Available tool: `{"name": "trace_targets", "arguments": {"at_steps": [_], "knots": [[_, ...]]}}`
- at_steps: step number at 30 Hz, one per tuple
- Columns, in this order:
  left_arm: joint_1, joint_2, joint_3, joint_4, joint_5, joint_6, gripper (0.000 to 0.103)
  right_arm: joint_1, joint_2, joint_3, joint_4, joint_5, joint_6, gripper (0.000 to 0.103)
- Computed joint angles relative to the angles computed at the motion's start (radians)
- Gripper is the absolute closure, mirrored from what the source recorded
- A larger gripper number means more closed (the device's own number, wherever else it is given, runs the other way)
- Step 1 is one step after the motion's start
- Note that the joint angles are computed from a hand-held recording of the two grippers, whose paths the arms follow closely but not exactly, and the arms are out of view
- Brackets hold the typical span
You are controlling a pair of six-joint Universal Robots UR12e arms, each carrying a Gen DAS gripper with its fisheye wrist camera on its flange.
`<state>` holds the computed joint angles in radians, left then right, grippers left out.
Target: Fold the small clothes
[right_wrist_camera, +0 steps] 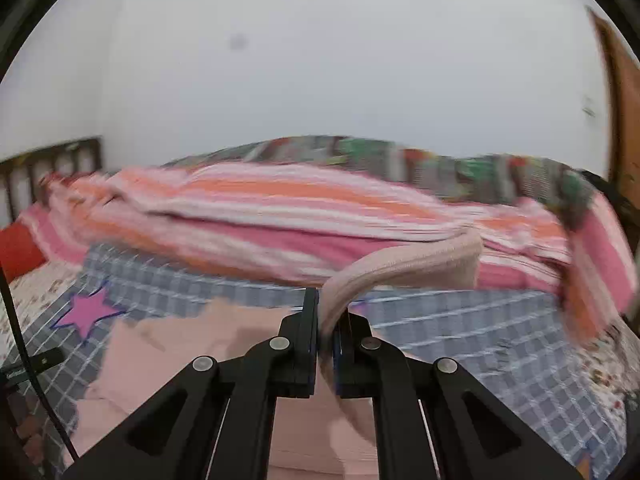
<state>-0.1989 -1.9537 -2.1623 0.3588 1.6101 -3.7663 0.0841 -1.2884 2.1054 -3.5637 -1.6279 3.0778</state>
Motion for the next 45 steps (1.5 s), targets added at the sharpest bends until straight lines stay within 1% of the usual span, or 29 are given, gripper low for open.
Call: {"name": "trace_targets", "arguments": {"at_steps": [2, 5, 7, 11, 12, 13, 14, 15, 17, 18, 19, 20, 21, 24, 25, 27, 28, 29, 31, 32, 33, 35, 36, 37, 39, 41, 43, 44, 45], "knots": [[0.003, 0.004, -0.003, -0.004, 0.026, -0.002, 0.006, 0.036, 0.027, -0.029, 0.037, 0.025, -0.012, 0.097], [0.012, 0.011, -0.008, -0.017, 0.052, -0.015, 0.005, 0.072, 0.063, -0.061, 0.104, 0.062, -0.018, 0.097], [0.019, 0.013, -0.011, -0.020, 0.050, -0.019, 0.005, 0.089, 0.081, -0.080, 0.152, 0.084, -0.013, 0.097], [0.022, 0.015, -0.014, -0.027, 0.060, -0.002, 0.006, 0.105, 0.119, -0.115, 0.266, 0.163, -0.005, 0.095], [0.020, 0.015, -0.013, -0.033, 0.065, 0.009, 0.005, 0.105, 0.125, -0.122, 0.300, 0.190, -0.004, 0.091], [0.017, 0.015, -0.012, -0.038, 0.068, 0.017, 0.005, 0.100, 0.128, -0.129, 0.347, 0.239, -0.008, 0.077], [0.014, 0.014, -0.009, -0.043, 0.068, 0.028, 0.005, 0.090, 0.127, -0.137, 0.408, 0.303, -0.017, 0.070], [0.011, 0.013, -0.005, -0.048, 0.066, 0.040, 0.005, 0.077, 0.126, -0.135, 0.434, 0.364, -0.017, 0.062], [0.006, 0.011, 0.001, -0.059, 0.064, 0.058, 0.005, 0.055, 0.117, -0.110, 0.403, 0.418, 0.006, 0.052], [0.003, 0.010, 0.004, -0.064, 0.060, 0.068, 0.005, 0.043, 0.108, -0.093, 0.380, 0.433, 0.022, 0.043], [0.001, 0.007, 0.008, -0.066, 0.055, 0.077, 0.005, 0.029, 0.098, -0.075, 0.352, 0.451, 0.038, 0.041], [-0.003, 0.004, 0.013, -0.067, 0.045, 0.087, 0.006, 0.009, 0.087, -0.052, 0.314, 0.475, 0.054, 0.041], [-0.004, 0.001, 0.017, -0.066, 0.030, 0.096, 0.007, -0.006, 0.077, -0.038, 0.295, 0.485, 0.065, 0.041], [-0.007, -0.009, 0.032, -0.055, -0.046, 0.124, 0.007, -0.053, 0.044, 0.004, 0.257, 0.456, 0.092, 0.041], [-0.009, -0.013, 0.037, -0.047, -0.071, 0.135, 0.008, -0.070, 0.031, 0.018, 0.251, 0.420, 0.094, 0.041], [-0.020, -0.022, 0.053, -0.044, -0.117, 0.169, 0.015, -0.092, 0.017, 0.041, 0.225, 0.350, 0.085, 0.041], [-0.026, -0.027, 0.063, -0.051, -0.143, 0.189, 0.018, -0.103, 0.013, 0.055, 0.204, 0.292, 0.073, 0.041], [-0.032, -0.030, 0.072, -0.061, -0.157, 0.198, 0.024, -0.110, 0.011, 0.064, 0.192, 0.243, 0.063, 0.041], [-0.045, -0.039, 0.093, -0.091, -0.167, 0.216, 0.034, -0.138, 0.010, 0.084, 0.171, 0.201, 0.056, 0.041], [-0.054, -0.045, 0.107, -0.109, -0.158, 0.229, 0.043, -0.157, 0.014, 0.096, 0.157, 0.192, 0.066, 0.041], [-0.060, -0.050, 0.118, -0.124, -0.148, 0.236, 0.049, -0.167, 0.016, 0.100, 0.154, 0.193, 0.075, 0.041], [-0.073, -0.061, 0.140, -0.158, -0.121, 0.242, 0.049, -0.196, 0.024, 0.108, 0.173, 0.207, 0.106, 0.041], [-0.077, -0.067, 0.150, -0.177, -0.115, 0.248, 0.049, -0.208, 0.022, 0.105, 0.211, 0.220, 0.113, 0.041], [-0.081, -0.072, 0.161, -0.202, -0.099, 0.250, 0.049, -0.219, 0.018, 0.107, 0.226, 0.241, 0.113, 0.041], [-0.091, -0.075, 0.177, -0.250, -0.051, 0.233, 0.050, -0.240, 0.015, 0.116, 0.221, 0.295, 0.110, 0.041], [-0.092, -0.079, 0.183, -0.251, -0.039, 0.213, 0.050, -0.240, 0.012, 0.119, 0.227, 0.283, 0.080, 0.041], [-0.099, -0.080, 0.196, -0.285, -0.020, 0.211, 0.050, -0.237, 0.010, 0.119, 0.237, 0.272, 0.046, 0.041], [-0.106, -0.082, 0.204, -0.302, 0.000, 0.222, 0.050, -0.237, 0.010, 0.119, 0.242, 0.272, 0.036, 0.041], [-0.112, -0.082, 0.208, -0.310, 0.017, 0.234, 0.059, -0.235, 0.014, 0.113, 0.248, 0.272, 0.035, 0.041]]}}
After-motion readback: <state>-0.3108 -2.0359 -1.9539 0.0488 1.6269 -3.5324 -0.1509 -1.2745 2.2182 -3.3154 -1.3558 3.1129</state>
